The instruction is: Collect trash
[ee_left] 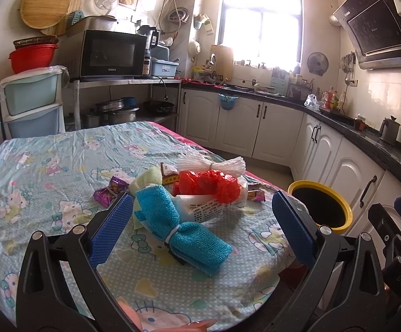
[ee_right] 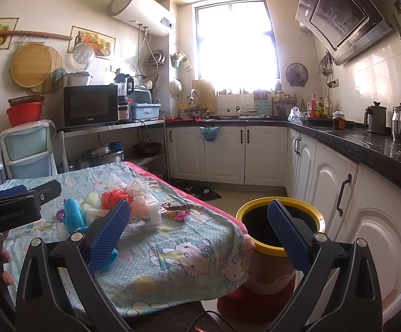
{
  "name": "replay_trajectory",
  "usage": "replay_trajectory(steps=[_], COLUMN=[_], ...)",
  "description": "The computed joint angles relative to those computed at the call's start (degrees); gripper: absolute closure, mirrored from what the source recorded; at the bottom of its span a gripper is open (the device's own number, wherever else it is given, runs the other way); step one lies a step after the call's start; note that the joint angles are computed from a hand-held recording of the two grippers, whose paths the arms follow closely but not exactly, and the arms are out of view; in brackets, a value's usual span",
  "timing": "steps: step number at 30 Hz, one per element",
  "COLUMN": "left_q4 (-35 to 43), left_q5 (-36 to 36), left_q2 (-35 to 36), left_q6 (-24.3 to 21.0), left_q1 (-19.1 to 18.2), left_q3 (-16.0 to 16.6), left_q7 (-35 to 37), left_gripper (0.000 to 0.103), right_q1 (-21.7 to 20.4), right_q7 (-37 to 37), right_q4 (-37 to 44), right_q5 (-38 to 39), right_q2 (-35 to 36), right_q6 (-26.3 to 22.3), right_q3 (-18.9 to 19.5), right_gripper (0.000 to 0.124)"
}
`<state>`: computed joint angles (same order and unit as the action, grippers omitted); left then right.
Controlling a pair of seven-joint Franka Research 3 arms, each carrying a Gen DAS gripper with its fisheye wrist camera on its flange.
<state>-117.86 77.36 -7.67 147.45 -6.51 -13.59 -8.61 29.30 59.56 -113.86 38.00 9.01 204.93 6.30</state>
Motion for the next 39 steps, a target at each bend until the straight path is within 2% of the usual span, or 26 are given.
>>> replay_trajectory(steps=[6,24,28,32,34,36,38,39], left_q4=[0.5,-0.3,-0.9,-2.1,-2.7,-3.6,-4.4,-4.8], left_q5=[0.0,0.2,-0.6,-2.3,-2.8,-3.0,-4.1,-4.6], left_q2=[0.0,-0.5,-0.9,-2.0,-2.7,-3.7,-4.5,-5.0], left_q6=[-0.5,-1.1,-0.8,-0.8,-0.7,-1.0,-1.2,-1.1], left_q1=[0.0,0.1,0.4,1.3,2.0,2.7,3.5,4.0], left_q3=[-0.1,-0.1,0.2,0.8,0.9,1.0,1.3,1.4], left_q7=[0.2,-0.8,-1.3,-1.6,-2.1,-2.8,-3.1,-3.4], left_gripper=[0.01,0.01,0.01,0.01,0.01,0.01,0.01,0.01], right_q1=[-0.6,-0.3,-0.7,-1.1,-4.6,-5.1,-8.8,-12.7], right_q7=[1.5,0.2,0.7,1.6,6.0,7.5,9.8,11.2], right_q4=[-0.8,-0.3,0.0,2.0,3.1,5.0,7.0,8.5], right_q5=[-1.3,-0.7,-2.5,-5.4,-11.6,-15.2,-20.0,-23.0], right_q2=[-0.5,-0.3,-0.1,0.6,1.2,2.2,3.6,4.7], right_q6=[0.7,-0.3,-1.4,-5.1,-7.4,-9.4,-11.0,-12.3], right_q3=[0.4,0.1,0.2,0.3,3.1,3.6,7.5,11.6], right_gripper=[0.027,0.027,0.027,0.027,0.027,0.027,0.027,0.027])
